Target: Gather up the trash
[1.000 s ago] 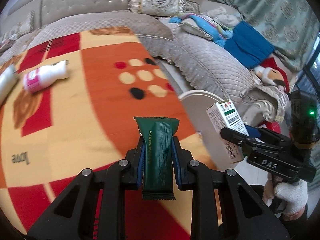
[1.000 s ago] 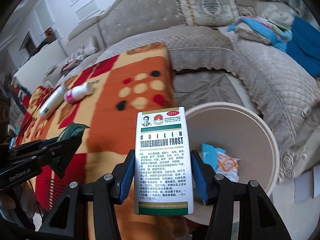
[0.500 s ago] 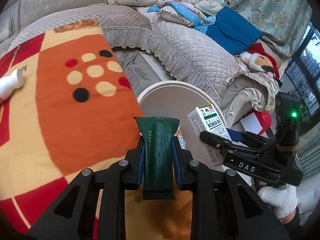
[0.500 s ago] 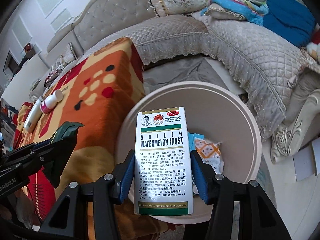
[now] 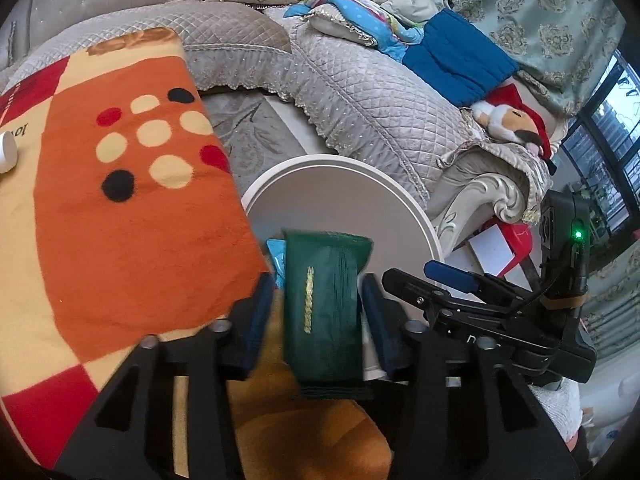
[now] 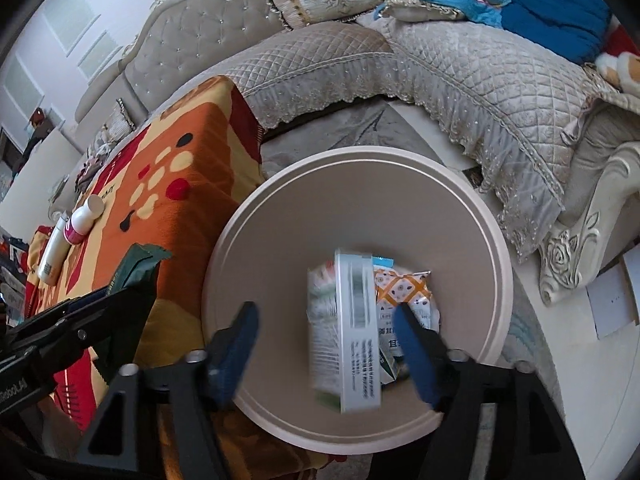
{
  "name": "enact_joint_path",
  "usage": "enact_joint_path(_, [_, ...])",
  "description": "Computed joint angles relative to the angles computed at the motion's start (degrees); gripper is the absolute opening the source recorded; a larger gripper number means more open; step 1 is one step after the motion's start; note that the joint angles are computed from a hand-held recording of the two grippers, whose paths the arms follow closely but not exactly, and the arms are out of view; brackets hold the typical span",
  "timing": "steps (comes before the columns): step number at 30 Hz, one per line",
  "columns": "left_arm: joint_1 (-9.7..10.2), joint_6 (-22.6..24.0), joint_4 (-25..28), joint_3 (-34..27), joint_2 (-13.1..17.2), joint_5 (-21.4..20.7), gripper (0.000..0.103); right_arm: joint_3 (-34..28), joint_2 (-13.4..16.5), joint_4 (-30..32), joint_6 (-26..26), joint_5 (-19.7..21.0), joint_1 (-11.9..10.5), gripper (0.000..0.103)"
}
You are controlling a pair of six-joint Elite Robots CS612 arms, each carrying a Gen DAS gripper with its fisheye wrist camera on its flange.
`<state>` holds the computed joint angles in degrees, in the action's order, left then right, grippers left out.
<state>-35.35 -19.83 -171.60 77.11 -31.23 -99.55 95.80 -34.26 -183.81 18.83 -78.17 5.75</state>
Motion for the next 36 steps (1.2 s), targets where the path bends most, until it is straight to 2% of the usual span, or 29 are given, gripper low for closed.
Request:
enact_joint_path(7, [0.32,-1.21,-1.11,1.18,-0.57,0.41,0.055,0.91,-0.44,-0.26,-0.35,0.23,0.23,0.071])
enact_joint_path(13, [-0.03,-0.88,-3.54,3.98,-1.99,3.69,0.055,1.65,-0.82,-1.29,-1.57,-0.14,1.12,0.071])
enact_joint_path(20, [-0.23,-1.57,-8.93,8.66,-4.09,8.42,0.055,3.18,-2.27,-5.7,-2.97,-3.31,3.08,0.071])
enact_joint_path(25, [-0.56,-1.79,-13.51,12.69,-5.97,14.7,0.055,4.23,-3.16,-9.52,-2.86,-5.62,4.51,0.071])
enact_joint_path(34, [-0.97,-0.71,-22.66,18.11,-8.11,19.64,0.055,5.7,-3.81,-16.01,-2.43,-11.81,7.24,0.071])
enact_joint_path(35, [-1.11,-0.33,-23.82,18.81,-8.36,20.25,0.059,5.88,-3.93,-16.64,-2.49,-12.38,7.49,0.071])
enact_joint_path(36, [-1.16,-0.2,-24.38,19.13,-8.49,20.52,0.068,6.04,-4.05,-17.05,-2.39,-12.69,7.71,0.071])
